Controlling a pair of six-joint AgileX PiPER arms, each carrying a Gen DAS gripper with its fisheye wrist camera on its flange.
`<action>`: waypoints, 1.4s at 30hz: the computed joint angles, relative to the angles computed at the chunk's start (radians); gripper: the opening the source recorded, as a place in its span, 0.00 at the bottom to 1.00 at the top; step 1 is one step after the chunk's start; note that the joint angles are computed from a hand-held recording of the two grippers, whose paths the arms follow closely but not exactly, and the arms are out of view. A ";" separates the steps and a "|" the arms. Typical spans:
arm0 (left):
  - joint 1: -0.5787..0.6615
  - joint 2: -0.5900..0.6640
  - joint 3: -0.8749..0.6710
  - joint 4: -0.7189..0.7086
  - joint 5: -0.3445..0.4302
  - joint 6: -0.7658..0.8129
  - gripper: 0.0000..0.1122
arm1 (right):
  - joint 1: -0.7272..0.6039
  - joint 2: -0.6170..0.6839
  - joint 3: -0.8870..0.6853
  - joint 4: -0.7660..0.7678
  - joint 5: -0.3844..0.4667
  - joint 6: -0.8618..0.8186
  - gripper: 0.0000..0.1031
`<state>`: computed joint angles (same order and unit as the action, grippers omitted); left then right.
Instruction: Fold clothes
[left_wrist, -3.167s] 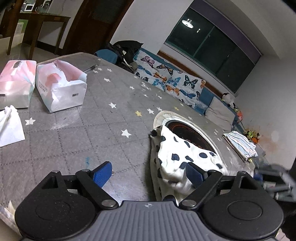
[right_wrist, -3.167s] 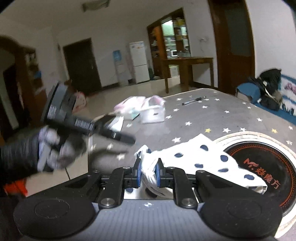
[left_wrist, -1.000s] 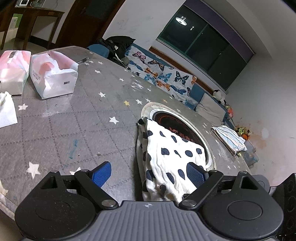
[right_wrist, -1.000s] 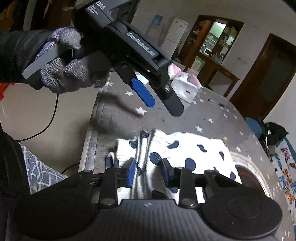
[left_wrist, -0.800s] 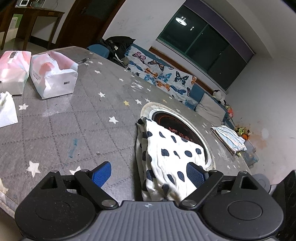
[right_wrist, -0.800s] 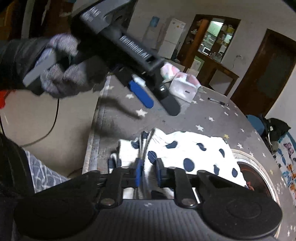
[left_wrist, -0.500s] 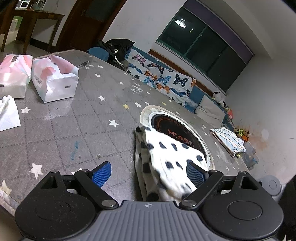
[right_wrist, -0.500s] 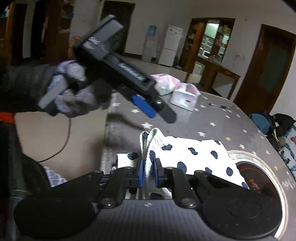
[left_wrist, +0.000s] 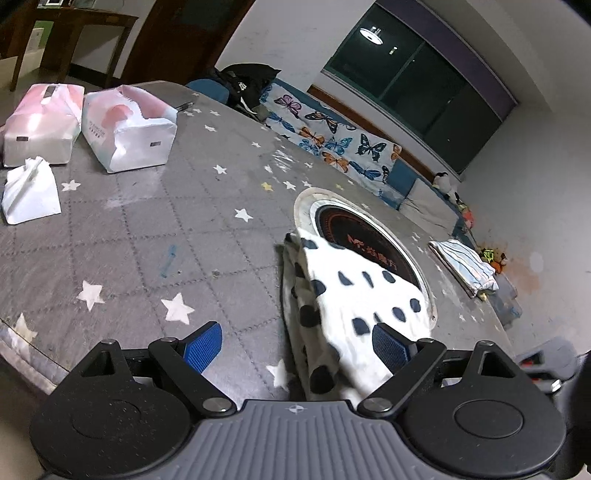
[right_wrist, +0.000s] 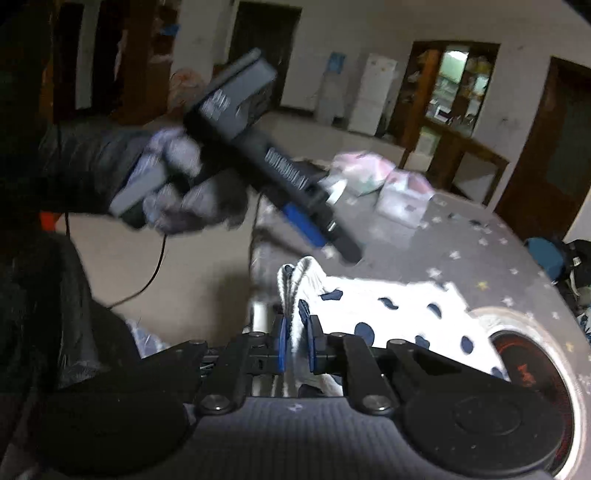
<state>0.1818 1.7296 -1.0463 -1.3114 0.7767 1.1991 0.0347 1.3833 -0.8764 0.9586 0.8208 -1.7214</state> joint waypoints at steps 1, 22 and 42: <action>-0.001 -0.008 0.006 -0.003 0.005 0.005 0.81 | 0.007 0.014 0.002 -0.011 -0.001 0.004 0.10; -0.091 -0.088 0.170 0.038 -0.008 0.047 0.74 | -0.181 0.096 -0.118 0.025 0.238 0.140 0.26; -0.123 -0.126 0.196 0.073 -0.084 0.082 0.66 | -0.130 0.463 -0.378 0.037 -0.314 0.387 0.39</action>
<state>0.0584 1.6040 -0.8503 -1.2385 0.6929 1.2812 -0.0954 1.8461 -1.2540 0.9955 0.5069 -1.3347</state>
